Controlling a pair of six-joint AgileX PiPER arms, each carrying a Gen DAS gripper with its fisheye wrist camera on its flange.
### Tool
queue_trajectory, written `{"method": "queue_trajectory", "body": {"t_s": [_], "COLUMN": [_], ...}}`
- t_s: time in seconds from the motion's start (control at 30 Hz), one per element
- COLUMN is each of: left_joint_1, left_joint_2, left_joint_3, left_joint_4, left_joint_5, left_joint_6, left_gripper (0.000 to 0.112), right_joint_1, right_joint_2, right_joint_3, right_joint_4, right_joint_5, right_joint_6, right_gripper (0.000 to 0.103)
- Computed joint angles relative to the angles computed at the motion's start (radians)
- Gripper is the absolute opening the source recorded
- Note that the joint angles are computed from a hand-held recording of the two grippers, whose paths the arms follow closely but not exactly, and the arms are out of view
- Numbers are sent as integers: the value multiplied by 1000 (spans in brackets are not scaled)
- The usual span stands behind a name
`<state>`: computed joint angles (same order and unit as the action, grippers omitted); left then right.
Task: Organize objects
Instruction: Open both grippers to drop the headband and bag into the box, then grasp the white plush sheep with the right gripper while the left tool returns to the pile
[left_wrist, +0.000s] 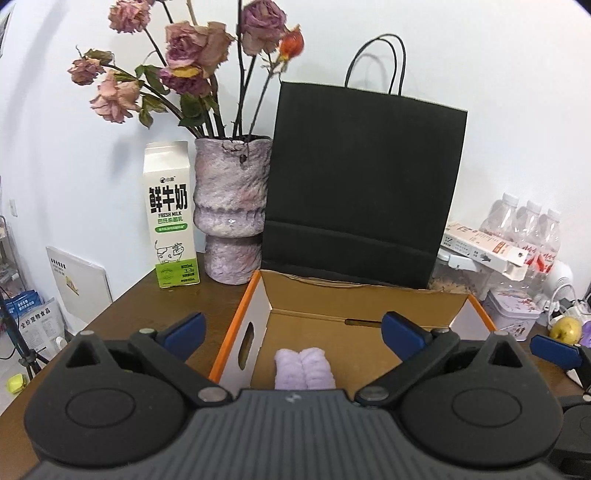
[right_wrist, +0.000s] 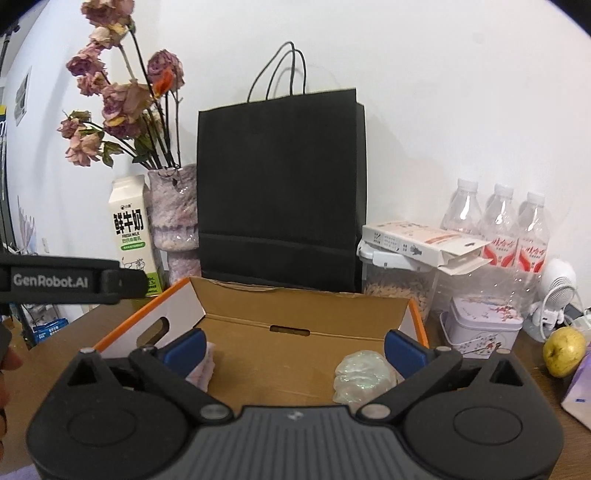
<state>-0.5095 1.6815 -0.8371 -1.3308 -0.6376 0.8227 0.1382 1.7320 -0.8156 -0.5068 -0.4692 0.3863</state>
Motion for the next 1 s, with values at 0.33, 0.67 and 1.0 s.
{"method": "queue_trajectory", "body": {"t_s": [0.33,0.67,1.0], "left_joint_1": [-74,-234,-498], "left_joint_2": [-176,-355,-561], "left_joint_3": [146,301,453], "left_joint_4": [-34,-136,-322], "left_joint_5": [-31,-137,-317], "left_joint_6": [13,56,98], "left_gripper": [103,103,103], "right_joint_1": [-33,-89,-90], "right_joint_2": [-179,-444,-810], "right_joint_3": [173,376,579], "right_joint_4": [-14,-140,-322], "right_joint_5": [-33,-37,52], "right_joint_6": [-18,90,292], "right_gripper": [103,103,103]}}
